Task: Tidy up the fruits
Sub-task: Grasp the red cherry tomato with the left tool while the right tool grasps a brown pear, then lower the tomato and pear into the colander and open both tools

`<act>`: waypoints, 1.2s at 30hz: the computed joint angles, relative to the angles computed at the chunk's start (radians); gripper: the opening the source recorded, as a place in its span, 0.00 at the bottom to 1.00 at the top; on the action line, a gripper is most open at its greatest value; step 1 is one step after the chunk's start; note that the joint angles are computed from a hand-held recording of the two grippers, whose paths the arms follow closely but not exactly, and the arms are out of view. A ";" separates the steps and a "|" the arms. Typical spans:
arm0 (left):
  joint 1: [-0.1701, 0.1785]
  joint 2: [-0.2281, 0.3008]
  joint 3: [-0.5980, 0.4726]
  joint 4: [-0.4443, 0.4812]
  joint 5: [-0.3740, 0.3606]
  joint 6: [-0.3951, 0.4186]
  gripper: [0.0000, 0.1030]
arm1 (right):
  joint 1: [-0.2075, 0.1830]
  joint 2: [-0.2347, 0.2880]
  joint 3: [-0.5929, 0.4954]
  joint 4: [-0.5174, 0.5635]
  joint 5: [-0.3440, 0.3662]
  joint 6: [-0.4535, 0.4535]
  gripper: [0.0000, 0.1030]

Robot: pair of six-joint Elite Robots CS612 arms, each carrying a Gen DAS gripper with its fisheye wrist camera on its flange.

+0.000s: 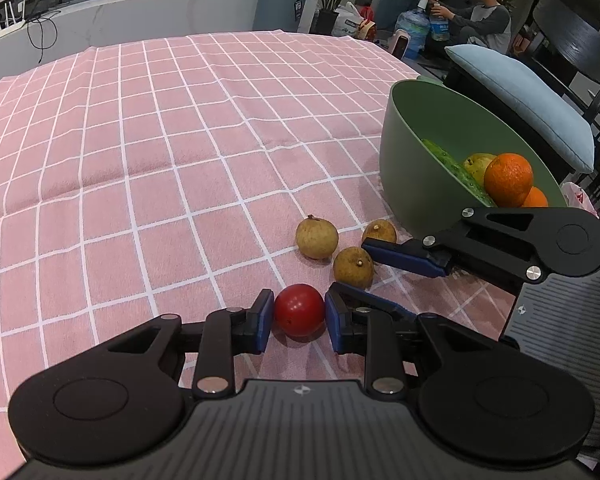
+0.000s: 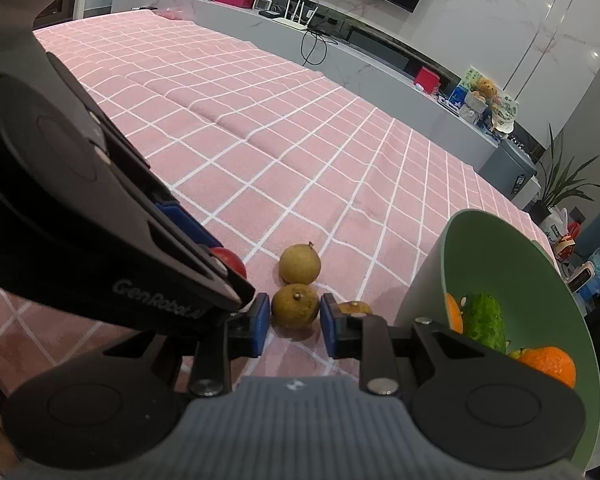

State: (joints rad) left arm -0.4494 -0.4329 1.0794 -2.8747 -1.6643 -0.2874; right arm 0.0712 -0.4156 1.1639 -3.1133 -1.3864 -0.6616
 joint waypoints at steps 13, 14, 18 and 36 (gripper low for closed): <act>-0.008 -0.034 0.042 -0.013 0.044 -0.061 0.29 | -0.006 -0.020 0.033 -0.030 0.031 -0.001 0.21; -0.009 -0.038 0.046 -0.020 0.050 -0.069 0.29 | -0.007 -0.023 0.037 -0.034 0.036 -0.001 0.21; -0.016 -0.055 0.063 -0.045 0.085 -0.097 0.29 | -0.012 -0.038 0.050 -0.067 0.051 -0.011 0.22; -0.047 -0.065 0.006 -0.070 0.092 -0.133 0.29 | -0.055 -0.116 0.092 -0.089 0.062 -0.003 0.22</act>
State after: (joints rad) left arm -0.4960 -0.4978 1.0849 -2.9447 -1.5719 -0.4207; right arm 0.0163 -0.5319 1.2562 -3.2026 -1.3248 -0.6642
